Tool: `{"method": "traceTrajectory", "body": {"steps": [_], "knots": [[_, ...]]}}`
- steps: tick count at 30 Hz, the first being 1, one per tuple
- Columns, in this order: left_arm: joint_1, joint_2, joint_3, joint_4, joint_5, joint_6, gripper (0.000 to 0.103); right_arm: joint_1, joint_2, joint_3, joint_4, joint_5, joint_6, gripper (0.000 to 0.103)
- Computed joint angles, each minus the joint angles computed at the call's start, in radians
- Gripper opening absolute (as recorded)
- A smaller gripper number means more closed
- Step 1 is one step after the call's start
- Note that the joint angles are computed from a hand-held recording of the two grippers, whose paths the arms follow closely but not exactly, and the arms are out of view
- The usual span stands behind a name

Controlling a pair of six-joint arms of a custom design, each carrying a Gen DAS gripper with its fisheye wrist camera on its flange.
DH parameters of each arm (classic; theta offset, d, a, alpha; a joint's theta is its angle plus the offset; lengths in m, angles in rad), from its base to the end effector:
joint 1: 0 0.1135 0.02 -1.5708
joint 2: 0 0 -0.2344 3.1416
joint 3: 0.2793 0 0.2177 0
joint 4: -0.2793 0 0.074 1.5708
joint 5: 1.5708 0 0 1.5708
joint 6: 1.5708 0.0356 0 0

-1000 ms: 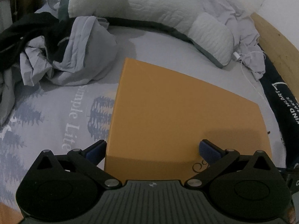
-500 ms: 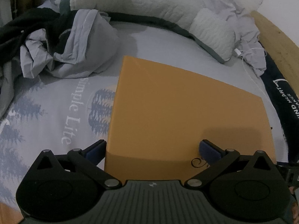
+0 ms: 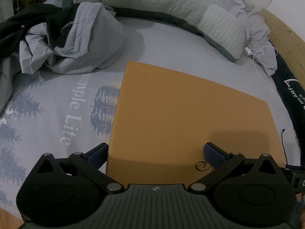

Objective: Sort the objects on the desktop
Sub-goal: 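Carry the held lid with both tools over the cardboard box, then lower the lid onto the box and open both grippers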

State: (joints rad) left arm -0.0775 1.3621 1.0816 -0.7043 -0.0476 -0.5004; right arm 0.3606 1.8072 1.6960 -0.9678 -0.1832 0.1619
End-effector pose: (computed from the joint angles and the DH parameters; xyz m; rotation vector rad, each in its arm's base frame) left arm 0.2491 -0.0176 0.2513 -0.5557 2.5011 -0.1618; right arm 0.3168 0.1264 0.2817 -0.3277 2.6643 0.4121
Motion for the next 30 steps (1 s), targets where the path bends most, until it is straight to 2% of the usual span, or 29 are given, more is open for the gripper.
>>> {"method": "traceTrajectory", "body": {"steps": [5, 17, 22, 25, 27, 30], "knots": [[-0.014, 0.023, 0.016, -0.008, -0.023, 0.006, 0.103, -0.018, 0.035, -0.002, 0.015, -0.029, -0.007, 0.103], [-0.048, -0.052, -0.091, 0.09, -0.073, -0.034, 0.103, -0.017, 0.028, -0.02, 0.034, -0.031, 0.007, 0.103], [-0.049, -0.112, -0.175, 0.171, -0.08, -0.052, 0.103, -0.052, -0.018, -0.103, 0.096, -0.08, 0.008, 0.103], [-0.042, -0.168, -0.247, 0.223, -0.074, -0.111, 0.103, -0.075, -0.023, -0.123, 0.112, -0.12, 0.006, 0.103], [-0.064, -0.203, -0.255, 0.19, -0.105, -0.176, 0.103, -0.089, -0.014, -0.107, 0.077, -0.143, -0.003, 0.103], [-0.144, -0.266, -0.242, 0.112, -0.219, -0.241, 0.103, -0.106, -0.066, -0.128, 0.029, -0.137, -0.042, 0.103]]}}
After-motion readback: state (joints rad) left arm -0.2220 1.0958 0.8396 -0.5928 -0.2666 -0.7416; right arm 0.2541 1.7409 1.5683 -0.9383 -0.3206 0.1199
